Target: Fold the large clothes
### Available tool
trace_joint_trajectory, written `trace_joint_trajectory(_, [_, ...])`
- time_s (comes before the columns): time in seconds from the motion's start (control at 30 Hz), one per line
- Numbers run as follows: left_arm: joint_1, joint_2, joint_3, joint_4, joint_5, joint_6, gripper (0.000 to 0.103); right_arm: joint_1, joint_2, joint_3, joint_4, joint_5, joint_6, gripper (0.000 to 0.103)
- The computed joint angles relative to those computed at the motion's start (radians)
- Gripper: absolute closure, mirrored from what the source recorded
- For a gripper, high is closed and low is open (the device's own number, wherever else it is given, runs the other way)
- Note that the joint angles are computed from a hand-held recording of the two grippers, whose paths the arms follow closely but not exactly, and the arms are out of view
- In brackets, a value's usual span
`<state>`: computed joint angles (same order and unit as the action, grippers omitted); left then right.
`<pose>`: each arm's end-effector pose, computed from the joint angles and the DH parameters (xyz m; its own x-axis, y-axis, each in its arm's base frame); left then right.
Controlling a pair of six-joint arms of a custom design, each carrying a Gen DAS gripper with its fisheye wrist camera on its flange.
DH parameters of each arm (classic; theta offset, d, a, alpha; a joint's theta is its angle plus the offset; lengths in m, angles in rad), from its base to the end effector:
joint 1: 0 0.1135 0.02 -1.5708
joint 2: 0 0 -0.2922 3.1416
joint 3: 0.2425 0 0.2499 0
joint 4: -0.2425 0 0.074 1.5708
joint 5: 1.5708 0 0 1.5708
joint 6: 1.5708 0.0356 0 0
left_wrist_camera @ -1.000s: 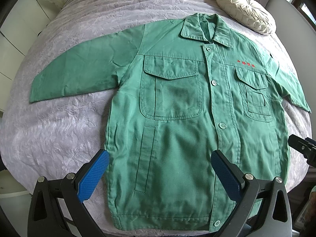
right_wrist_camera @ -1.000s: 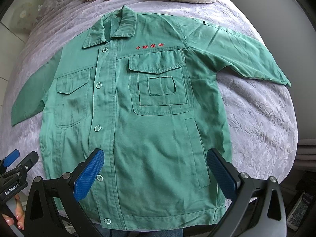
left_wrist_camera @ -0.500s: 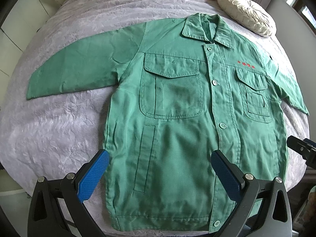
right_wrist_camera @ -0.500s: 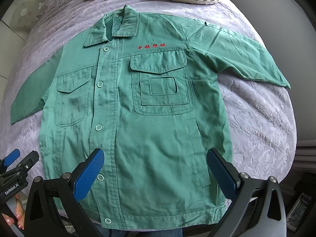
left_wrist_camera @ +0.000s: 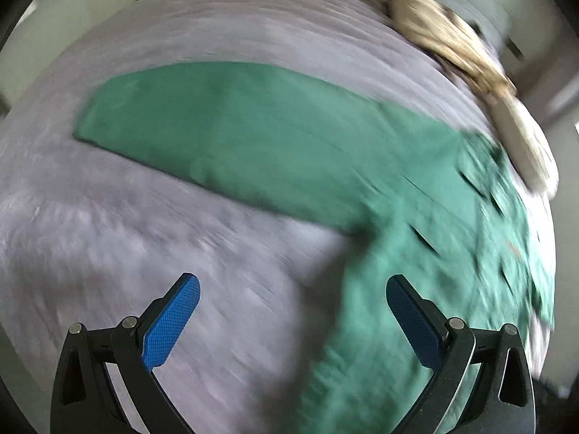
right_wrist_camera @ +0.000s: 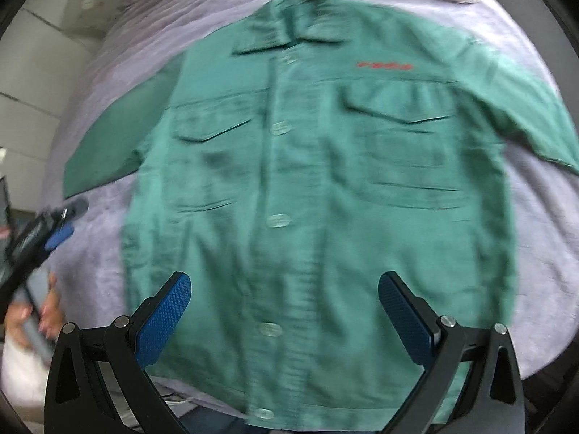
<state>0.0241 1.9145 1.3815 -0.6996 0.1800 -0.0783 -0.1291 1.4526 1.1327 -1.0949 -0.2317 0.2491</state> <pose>0.3941 0.0031 0.2142 -0.9430 -0.0997 -0.3176 -0.0382 0.9802 -0.1943 0.2505 -0.0243 0.2770 -0.9272 0.3623 -0.0946 0.3287 0.9085 0.2581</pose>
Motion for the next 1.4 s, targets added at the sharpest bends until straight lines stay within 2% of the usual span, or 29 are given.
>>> trace_joint_trajectory(0.13, [0.135,0.187,0.136,0.06,0.086,-0.035,0.0,0.137,0.071,-0.004,0.077,0.008,0.062,0.0])
trace_joint_trajectory(0.27, [0.206,0.392,0.34,0.041,0.145,-0.062,0.0,0.219,0.149,0.001,0.137,0.0,0.115,0.0])
trace_joint_trajectory(0.47, [0.263,0.543,0.546,0.083,0.22,-0.139,0.001,0.276,0.203,0.005,0.185,-0.001,0.15,0.0])
trace_joint_trajectory(0.53, [0.272,0.567,0.596,0.088,0.202,-0.156,0.029,0.281,0.207,0.008,0.19,0.001,0.16,0.0])
trace_joint_trajectory(0.57, [0.276,0.586,0.64,0.06,0.198,-0.143,0.068,0.283,0.209,0.009,0.196,0.001,0.168,0.0])
trace_joint_trajectory(0.6, [0.284,0.606,0.682,0.026,0.217,-0.133,0.097,0.285,0.211,0.009,0.201,0.004,0.175,0.0])
trace_joint_trajectory(0.67, [0.306,0.599,0.688,0.021,0.274,-0.121,0.097,0.287,0.213,0.008,0.214,0.009,0.188,0.0])
trace_joint_trajectory(0.83, [0.256,0.457,0.575,0.084,0.313,-0.042,0.097,0.258,0.171,-0.017,0.246,0.001,0.198,0.0])
trace_joint_trajectory(1.0, [0.126,0.294,0.519,0.093,0.399,0.02,0.097,0.189,0.11,-0.051,0.266,-0.013,0.184,0.0])
trace_joint_trajectory(1.1, [-0.014,0.21,0.496,0.087,0.416,0.047,0.097,0.122,0.064,-0.08,0.277,-0.02,0.155,0.0])
trace_joint_trajectory(1.27, [-0.298,0.226,0.521,0.071,0.293,0.075,0.097,-0.071,0.01,-0.124,0.288,-0.059,0.069,0.0])
trace_joint_trajectory(1.4, [-0.494,0.322,0.535,0.048,0.101,0.101,0.097,-0.25,0.011,-0.141,0.268,-0.085,-0.044,0.0])
